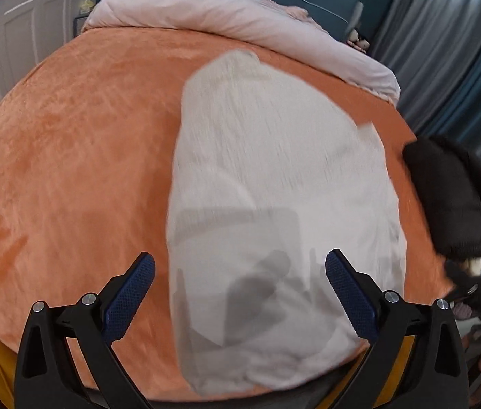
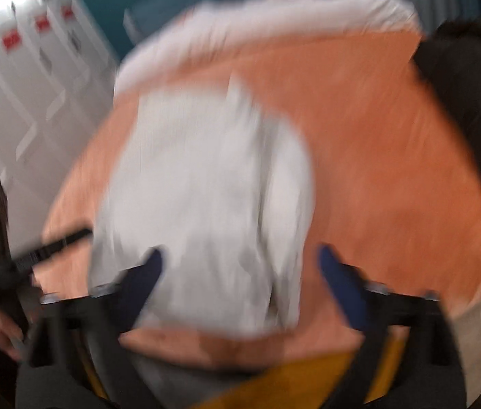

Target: Fold large clothes

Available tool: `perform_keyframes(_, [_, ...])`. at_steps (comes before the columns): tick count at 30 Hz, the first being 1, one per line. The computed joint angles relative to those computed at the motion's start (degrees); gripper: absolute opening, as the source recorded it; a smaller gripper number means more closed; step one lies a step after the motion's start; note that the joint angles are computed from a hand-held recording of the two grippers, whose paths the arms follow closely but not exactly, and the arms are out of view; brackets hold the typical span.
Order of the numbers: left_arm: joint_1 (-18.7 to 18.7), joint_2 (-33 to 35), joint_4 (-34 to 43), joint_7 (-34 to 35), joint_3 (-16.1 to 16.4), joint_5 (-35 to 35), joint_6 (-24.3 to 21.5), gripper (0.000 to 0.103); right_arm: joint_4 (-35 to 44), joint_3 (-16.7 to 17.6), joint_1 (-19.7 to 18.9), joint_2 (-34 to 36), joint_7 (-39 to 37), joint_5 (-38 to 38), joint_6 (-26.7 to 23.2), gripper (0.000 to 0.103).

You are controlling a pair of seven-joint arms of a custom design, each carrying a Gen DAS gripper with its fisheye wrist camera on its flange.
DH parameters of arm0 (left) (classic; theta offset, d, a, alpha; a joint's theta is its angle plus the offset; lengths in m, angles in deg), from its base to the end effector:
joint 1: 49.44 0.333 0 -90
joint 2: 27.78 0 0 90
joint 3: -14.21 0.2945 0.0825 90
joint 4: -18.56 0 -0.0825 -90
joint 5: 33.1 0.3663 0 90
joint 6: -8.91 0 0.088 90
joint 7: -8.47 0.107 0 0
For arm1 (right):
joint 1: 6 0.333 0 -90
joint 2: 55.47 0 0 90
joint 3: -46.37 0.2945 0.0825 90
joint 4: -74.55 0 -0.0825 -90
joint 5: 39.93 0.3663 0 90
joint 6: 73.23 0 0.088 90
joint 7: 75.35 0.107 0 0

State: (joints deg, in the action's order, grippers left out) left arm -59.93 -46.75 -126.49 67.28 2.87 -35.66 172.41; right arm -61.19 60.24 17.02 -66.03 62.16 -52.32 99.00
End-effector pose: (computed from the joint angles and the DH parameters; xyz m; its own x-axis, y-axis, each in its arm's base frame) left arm 0.4292 -0.1725 0.4549 0.0973 -0.9525 0.2886 -0.8116 -0.2438 -0.5308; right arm 0.3976 0.3236 0.4806 0.1678 -0.9142 -0.3690 -0.7657 0.1149 -0.6329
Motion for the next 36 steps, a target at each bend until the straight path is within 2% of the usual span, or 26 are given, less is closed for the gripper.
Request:
perform_keyframes(2, [0.18, 1.82, 2.07, 0.66, 1.25, -0.92, -0.59, 0.098, 3.43, -1.03, -0.37, 3.65, -0.35, 0.89, -1.0, 0.097])
perform_keyframes(3, [-1.09, 3.5, 3.14, 2.93, 3.35, -3.93, 0.14, 0.098, 5.32, -2.45, 0.78, 6.04, -2.85, 4.35, -2.12, 0.097])
perform_keyframes(4, [-1.49, 4.2, 3.62, 4.1, 4.14, -5.82, 0.1, 0.098, 7.41, -3.53, 2.26, 8.53, -6.89, 9.95, -3.34, 0.097])
perform_keyframes(5, [-1.83, 5.19, 4.25, 5.09, 4.89, -8.06, -0.16, 0.098, 9.64, -4.22, 3.35, 11.33, -14.16, 19.3, -4.62, 0.097])
perform_keyframes(6, [-4.01, 6.58, 4.99, 9.47, 7.49, -14.15, -0.31, 0.098, 10.02, -3.82, 3.38, 12.58, -19.07, 25.54, -4.43, 0.097])
perform_keyframes(8, [-6.59, 8.95, 6.08, 17.6, 10.91, -26.05, -1.25, 0.098, 12.02, -2.94, 3.14, 15.53, -23.91, 31.58, -5.28, 0.097])
perform_keyframes(10, [-7.28, 10.59, 7.21, 23.37, 11.9, -34.31, -2.82, 0.098, 13.26, -1.23, 2.6, 17.81, -28.35, 37.18, -6.65, 0.098])
perform_keyframes(12, [-7.85, 12.21, 8.16, 30.26, 12.38, -44.2, -3.23, 0.098, 14.1, 2.64, -0.22, 20.05, -38.9, 51.54, -5.19, 0.098])
perform_keyframes(14, [-7.34, 13.33, 9.12, 34.53, 11.85, -50.27, -3.81, 0.098, 15.35, 6.71, -3.39, 21.77, -51.28, 68.35, -4.54, 0.098])
perform_keyframes(15, [-6.98, 14.07, 9.86, 36.52, 11.43, -52.85, -4.1, 0.098, 16.12, 7.56, -4.18, 22.59, -55.92, 74.21, -4.62, 0.098])
perform_keyframes(18, [-5.12, 15.83, 11.62, 37.94, 9.42, -54.12, -3.98, 0.098, 18.09, 8.05, -4.92, 24.48, -66.15, 85.74, -5.25, 0.098])
perform_keyframes(24, [-1.27, 18.08, 13.57, 38.78, 5.03, -55.03, -3.04, 0.098, 21.72, 5.16, -4.05, 27.58, -76.53, 95.84, -9.01, 0.098])
perform_keyframes(27, [0.96, 19.4, 14.84, 41.1, 3.44, -57.87, -4.27, 0.098, 24.09, 2.93, -2.93, 29.35, -77.07, 96.15, -11.15, 0.098])
perform_keyframes(30, [2.27, 19.2, 14.84, 42.31, 2.43, -59.33, -5.63, 0.098, 25.57, 2.22, -2.32, 30.37, -76.62, 95.7, -12.77, 0.098])
perform_keyframes(32, [2.73, 18.55, 14.76, 42.29, 2.16, -58.85, -6.58, 0.098, 25.58, 2.13, -2.74, 30.1, -78.0, 96.78, -14.67, 0.089])
perform_keyframes(34, [2.61, 17.08, 14.29, 40.84, 1.83, -55.41, -7.08, 0.092, 24.59, 2.14, -3.39, 28.73, -80.72, 101.39, -16.58, 0.064])
perform_keyframes(35, [2.49, 15.86, 13.65, 40.02, 1.75, -53.0, -7.48, 0.089, 22.9, 1.95, -3.26, 26.97, -82.32, 103.69, -16.56, 0.058])
perform_keyframes(36, [2.25, 15.71, 14.02, 39.1, 1.71, -51.04, -7.65, 0.084, 20.48, 1.59, -2.93, 24.42, -83.47, 105.62, -16.69, 0.048])
